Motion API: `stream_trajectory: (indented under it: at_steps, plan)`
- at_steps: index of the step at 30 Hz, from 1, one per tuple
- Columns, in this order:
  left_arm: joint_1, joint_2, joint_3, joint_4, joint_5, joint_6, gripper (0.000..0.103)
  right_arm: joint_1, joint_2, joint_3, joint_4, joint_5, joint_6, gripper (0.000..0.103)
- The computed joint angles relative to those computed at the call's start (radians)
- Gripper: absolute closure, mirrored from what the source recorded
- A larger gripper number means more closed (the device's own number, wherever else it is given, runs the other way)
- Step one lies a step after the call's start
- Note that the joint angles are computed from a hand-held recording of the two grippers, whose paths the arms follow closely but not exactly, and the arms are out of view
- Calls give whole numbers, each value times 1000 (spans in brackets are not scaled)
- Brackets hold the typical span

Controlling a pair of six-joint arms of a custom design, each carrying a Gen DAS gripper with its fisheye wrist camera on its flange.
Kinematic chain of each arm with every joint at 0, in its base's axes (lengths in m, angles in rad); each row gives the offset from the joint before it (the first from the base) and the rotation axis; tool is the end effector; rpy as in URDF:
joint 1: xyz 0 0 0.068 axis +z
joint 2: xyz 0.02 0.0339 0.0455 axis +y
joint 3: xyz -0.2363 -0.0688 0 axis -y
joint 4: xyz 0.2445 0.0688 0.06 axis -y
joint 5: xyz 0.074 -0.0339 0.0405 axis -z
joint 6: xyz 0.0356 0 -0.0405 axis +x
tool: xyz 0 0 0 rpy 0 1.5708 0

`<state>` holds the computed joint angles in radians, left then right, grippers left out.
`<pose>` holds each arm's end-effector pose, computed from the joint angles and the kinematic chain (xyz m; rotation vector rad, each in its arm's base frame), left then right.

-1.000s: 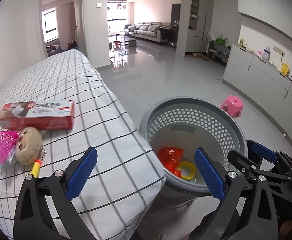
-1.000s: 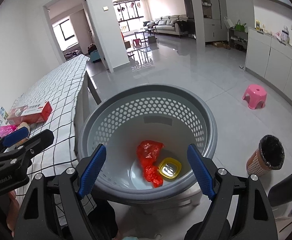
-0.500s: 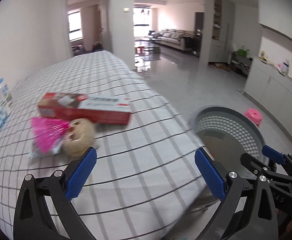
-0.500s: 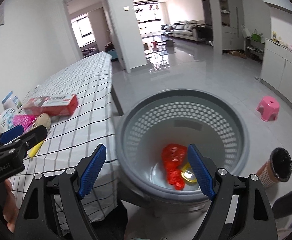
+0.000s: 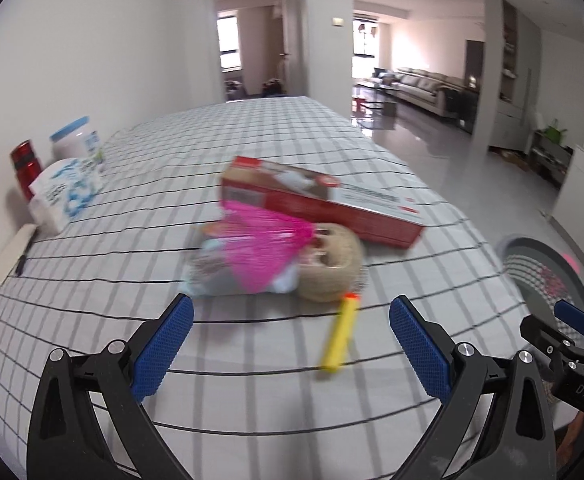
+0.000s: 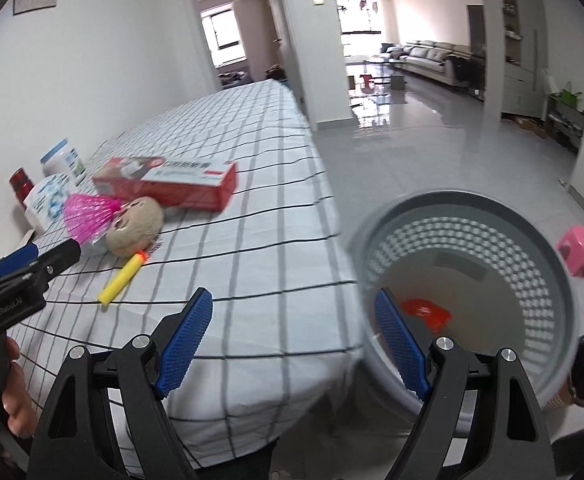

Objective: Collect trash
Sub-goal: 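Withdraw both grippers from the basket back toward the table, then grasp the yellow foam dart with the right gripper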

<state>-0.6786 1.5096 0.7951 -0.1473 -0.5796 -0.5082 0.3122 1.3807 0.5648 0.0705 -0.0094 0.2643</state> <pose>0.2435 -0.1713 0.1557 -0.0559 2.2598 0.0904 0.2541 0.0824 0.1342 -0.0607 2.3347 0.3012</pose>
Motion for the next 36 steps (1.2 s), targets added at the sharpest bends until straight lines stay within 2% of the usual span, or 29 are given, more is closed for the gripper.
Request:
stream_trajectory:
  at_steps: [12, 24, 32, 36]
  plan:
    - [171, -97, -102, 11, 32, 33, 6, 121, 188, 193, -20, -4, -7, 23]
    - [244, -124, -130, 24, 62, 63, 6, 233, 407, 453, -93, -4, -26, 23]
    - [288, -137, -148, 44, 87, 74, 6, 265, 463, 511, -148, -2, 22, 23]
    - [296, -133, -155, 51, 95, 69, 6, 299, 503, 554, -186, 64, 48, 23]
